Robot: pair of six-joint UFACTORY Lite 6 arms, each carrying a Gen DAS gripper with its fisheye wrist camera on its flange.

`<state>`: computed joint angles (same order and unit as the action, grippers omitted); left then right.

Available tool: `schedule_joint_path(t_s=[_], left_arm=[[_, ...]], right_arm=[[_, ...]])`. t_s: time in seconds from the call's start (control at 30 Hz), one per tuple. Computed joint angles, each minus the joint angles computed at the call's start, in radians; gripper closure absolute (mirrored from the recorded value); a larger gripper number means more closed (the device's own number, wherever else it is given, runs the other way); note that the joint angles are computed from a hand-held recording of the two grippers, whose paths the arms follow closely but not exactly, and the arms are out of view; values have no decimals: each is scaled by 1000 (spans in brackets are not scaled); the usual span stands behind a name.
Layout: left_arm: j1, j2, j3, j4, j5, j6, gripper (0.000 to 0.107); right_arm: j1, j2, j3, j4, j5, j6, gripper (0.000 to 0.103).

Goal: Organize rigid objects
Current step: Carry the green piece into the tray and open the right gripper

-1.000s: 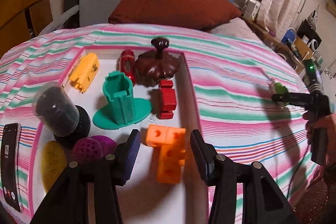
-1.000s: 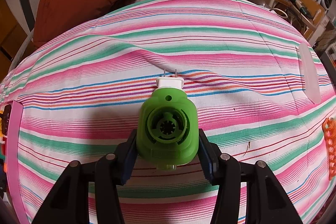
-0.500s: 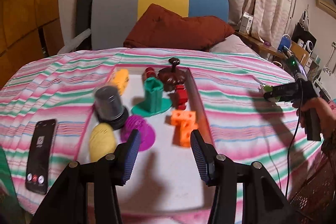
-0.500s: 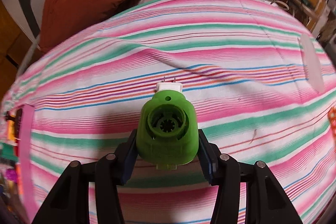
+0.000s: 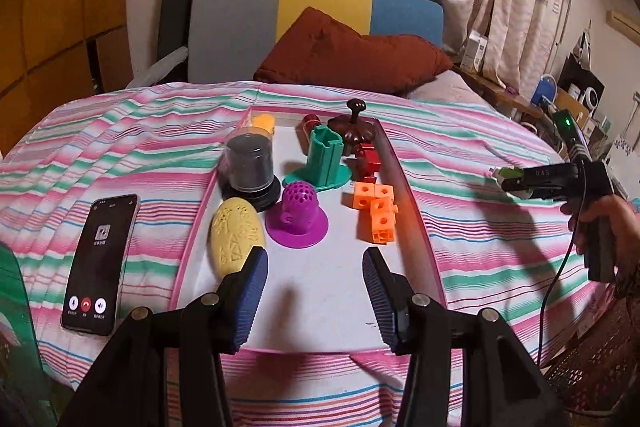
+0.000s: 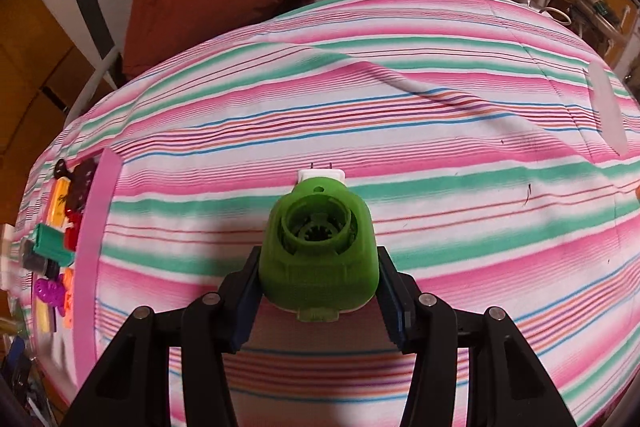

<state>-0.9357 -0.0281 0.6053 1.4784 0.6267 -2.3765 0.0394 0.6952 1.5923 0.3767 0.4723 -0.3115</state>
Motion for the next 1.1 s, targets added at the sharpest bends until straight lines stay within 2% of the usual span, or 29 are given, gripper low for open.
schedule_joint_path(t_s=[0.1, 0.27, 0.67, 0.93, 1.1], left_arm=[[-13, -18, -31, 31, -10, -47, 57], [-46, -51, -67, 19, 23, -46, 57], [-25, -159, -173, -6, -18, -73, 57], [-25, -233, -194, -160, 18, 49, 57], [-45, -294, -211, -285, 91, 141, 57]], right_arm=[[4, -53, -74, 74, -21, -57, 51], [-4, -163, -228, 352, -5, -299, 51], [183, -444, -529, 574, -42, -509, 51], [447, -483, -537, 579, -78, -455, 51], [616, -401, -479, 439, -144, -310, 51]])
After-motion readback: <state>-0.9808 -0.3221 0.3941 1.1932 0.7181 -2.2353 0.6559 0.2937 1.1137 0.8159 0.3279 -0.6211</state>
